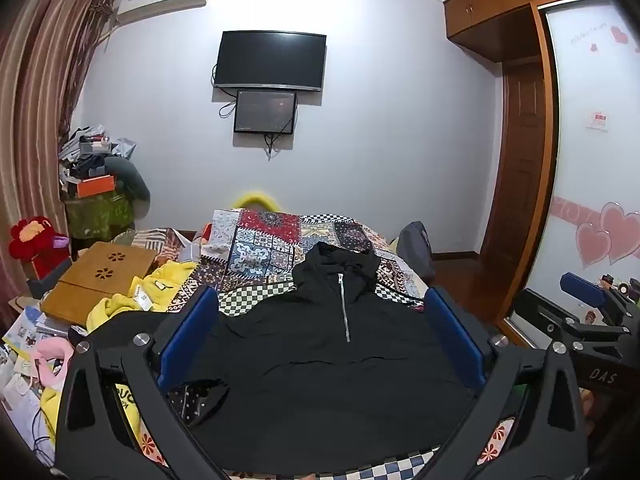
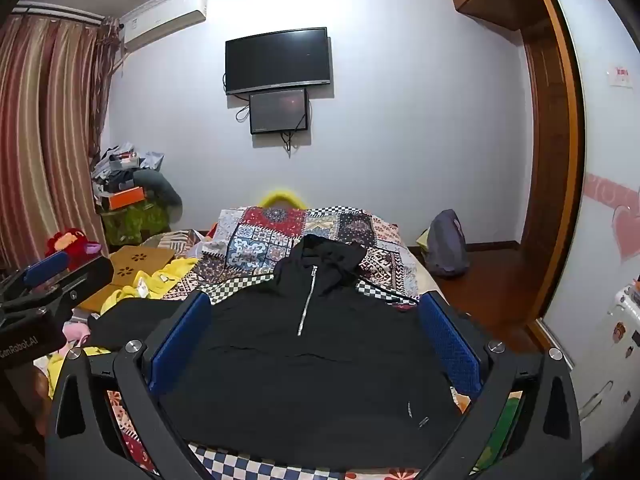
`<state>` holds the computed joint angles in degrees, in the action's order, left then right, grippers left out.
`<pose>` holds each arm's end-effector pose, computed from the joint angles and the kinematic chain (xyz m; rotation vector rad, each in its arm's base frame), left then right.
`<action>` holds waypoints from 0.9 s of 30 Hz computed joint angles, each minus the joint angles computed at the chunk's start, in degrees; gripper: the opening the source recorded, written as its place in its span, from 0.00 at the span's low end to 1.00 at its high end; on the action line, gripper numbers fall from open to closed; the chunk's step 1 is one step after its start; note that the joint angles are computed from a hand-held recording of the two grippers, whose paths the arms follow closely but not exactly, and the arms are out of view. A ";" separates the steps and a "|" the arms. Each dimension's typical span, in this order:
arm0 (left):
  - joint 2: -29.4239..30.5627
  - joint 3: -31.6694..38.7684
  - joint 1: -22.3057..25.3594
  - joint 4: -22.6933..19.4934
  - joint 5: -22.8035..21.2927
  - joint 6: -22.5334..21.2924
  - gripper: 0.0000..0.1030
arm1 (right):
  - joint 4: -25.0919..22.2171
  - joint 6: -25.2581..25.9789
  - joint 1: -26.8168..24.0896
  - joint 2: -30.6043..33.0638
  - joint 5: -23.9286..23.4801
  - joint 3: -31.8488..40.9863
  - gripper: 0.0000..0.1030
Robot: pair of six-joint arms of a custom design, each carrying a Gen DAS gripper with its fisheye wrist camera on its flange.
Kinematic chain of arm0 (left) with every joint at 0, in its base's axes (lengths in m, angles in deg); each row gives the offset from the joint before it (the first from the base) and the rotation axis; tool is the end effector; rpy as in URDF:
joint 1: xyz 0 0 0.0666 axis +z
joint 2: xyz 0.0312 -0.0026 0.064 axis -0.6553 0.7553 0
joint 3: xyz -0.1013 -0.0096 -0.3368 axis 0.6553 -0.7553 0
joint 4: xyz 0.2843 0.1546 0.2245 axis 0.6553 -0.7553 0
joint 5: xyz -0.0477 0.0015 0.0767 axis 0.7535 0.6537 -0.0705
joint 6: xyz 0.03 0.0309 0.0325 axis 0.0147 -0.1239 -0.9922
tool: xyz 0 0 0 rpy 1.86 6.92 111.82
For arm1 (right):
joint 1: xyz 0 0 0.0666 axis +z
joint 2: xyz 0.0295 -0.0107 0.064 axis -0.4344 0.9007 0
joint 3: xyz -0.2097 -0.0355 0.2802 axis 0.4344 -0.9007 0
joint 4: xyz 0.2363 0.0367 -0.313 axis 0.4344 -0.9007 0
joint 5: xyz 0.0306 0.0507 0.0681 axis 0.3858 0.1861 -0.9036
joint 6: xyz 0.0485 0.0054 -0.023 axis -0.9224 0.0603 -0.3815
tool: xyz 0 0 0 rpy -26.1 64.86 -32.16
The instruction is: Fold large clothes
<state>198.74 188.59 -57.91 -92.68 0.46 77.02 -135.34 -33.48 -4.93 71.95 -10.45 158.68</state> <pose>0.6359 -0.1909 0.5563 0.1050 1.8653 -0.1940 0.6112 0.2209 0.5794 -0.0032 1.9591 0.0628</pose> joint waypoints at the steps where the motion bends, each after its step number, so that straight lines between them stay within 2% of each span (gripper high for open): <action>1: 0.05 0.08 -0.01 0.03 -0.04 0.07 1.00 | -0.71 -0.34 -0.01 0.34 -0.07 0.72 1.00; 4: 0.50 0.93 -0.02 -0.49 0.26 0.35 1.00 | -0.93 0.00 0.10 0.46 0.34 0.97 1.00; 7: -1.07 -2.37 0.88 1.19 0.87 0.57 1.00 | -1.05 -0.04 0.42 0.65 0.66 1.20 1.00; 12: 0.50 -0.55 1.01 0.39 0.93 0.55 1.00 | -1.23 -0.35 0.30 0.87 0.36 1.64 1.00; 16: 0.29 -1.25 1.05 1.28 0.56 0.18 1.00 | -2.34 -0.89 0.73 1.88 0.34 3.95 1.00; 17: -0.10 -2.04 0.92 1.82 0.35 0.08 1.00 | -1.45 -1.31 0.38 0.78 -0.25 1.82 1.00; 19: -0.81 -3.23 0.86 2.45 0.41 0.06 1.00 | -1.51 -1.33 0.47 0.88 0.01 2.00 1.00; 27: 0.25 -0.62 0.48 0.56 0.29 0.22 1.00 | -2.12 -1.44 0.41 1.22 -0.06 2.74 1.00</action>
<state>199.00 187.97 -57.43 -92.11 0.74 77.24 -137.47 -34.91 -4.53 73.16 -10.51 161.42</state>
